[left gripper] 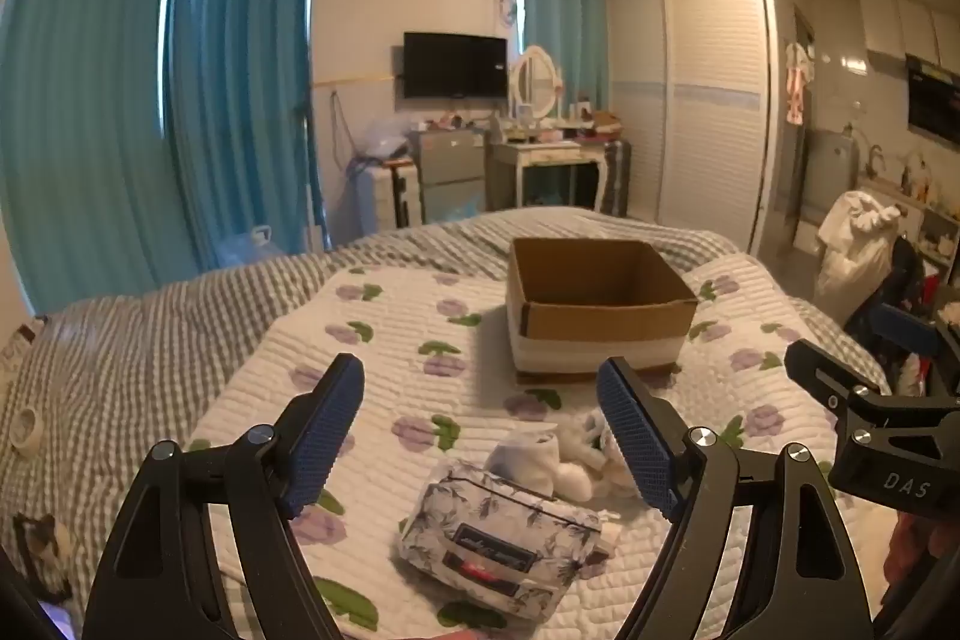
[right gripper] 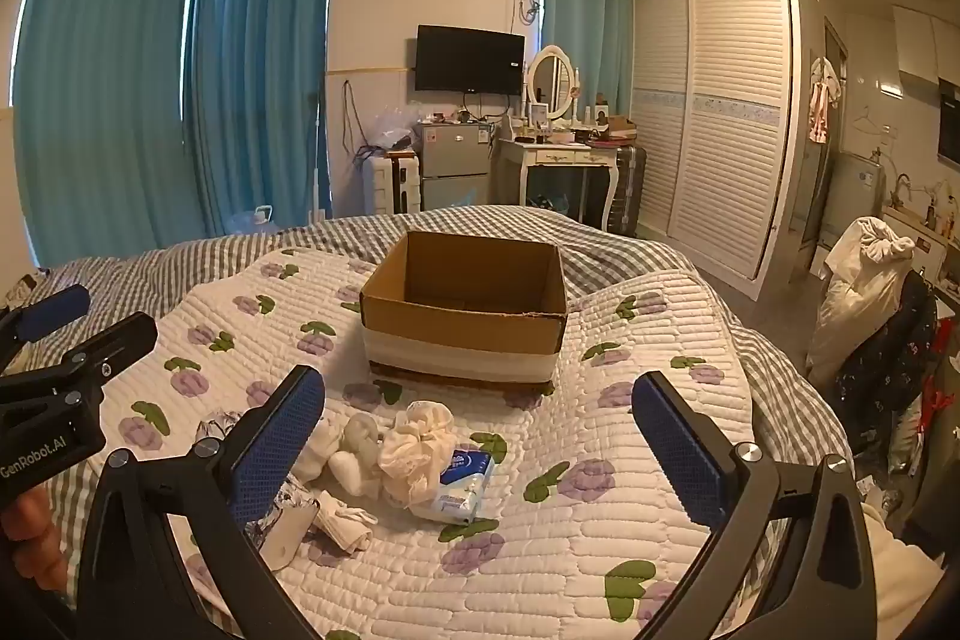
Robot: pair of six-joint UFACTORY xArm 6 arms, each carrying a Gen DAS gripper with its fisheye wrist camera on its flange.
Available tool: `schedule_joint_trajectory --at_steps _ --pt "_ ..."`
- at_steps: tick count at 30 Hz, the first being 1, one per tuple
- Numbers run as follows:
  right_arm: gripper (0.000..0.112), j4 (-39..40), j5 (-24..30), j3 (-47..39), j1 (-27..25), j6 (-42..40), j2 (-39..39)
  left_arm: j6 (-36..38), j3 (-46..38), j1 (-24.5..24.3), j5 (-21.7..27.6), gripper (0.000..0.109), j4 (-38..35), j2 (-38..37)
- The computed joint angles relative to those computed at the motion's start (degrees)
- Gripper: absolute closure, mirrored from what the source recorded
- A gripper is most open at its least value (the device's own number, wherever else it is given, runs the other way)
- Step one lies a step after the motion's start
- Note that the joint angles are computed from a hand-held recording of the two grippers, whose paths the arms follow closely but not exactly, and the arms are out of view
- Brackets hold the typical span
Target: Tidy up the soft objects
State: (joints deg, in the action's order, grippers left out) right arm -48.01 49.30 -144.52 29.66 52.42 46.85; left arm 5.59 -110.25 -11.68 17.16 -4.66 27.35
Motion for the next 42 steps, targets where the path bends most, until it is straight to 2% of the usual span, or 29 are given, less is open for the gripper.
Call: schedule_joint_trajectory --at_steps 12,14,42 --pt "0.009 -0.4 0.3 1.3 0.1 0.5 -1.0 -2.8 0.8 -0.2 -0.3 0.027 2.5 -0.4" --pt "0.009 0.3 0.7 -0.6 0.1 -0.6 0.3 -3.0 1.3 -0.2 -0.6 0.027 2.5 -0.5" --pt "0.009 0.7 1.2 -1.7 0.2 -1.1 1.0 -2.1 1.2 0.1 -0.2 0.027 1.2 -0.7"
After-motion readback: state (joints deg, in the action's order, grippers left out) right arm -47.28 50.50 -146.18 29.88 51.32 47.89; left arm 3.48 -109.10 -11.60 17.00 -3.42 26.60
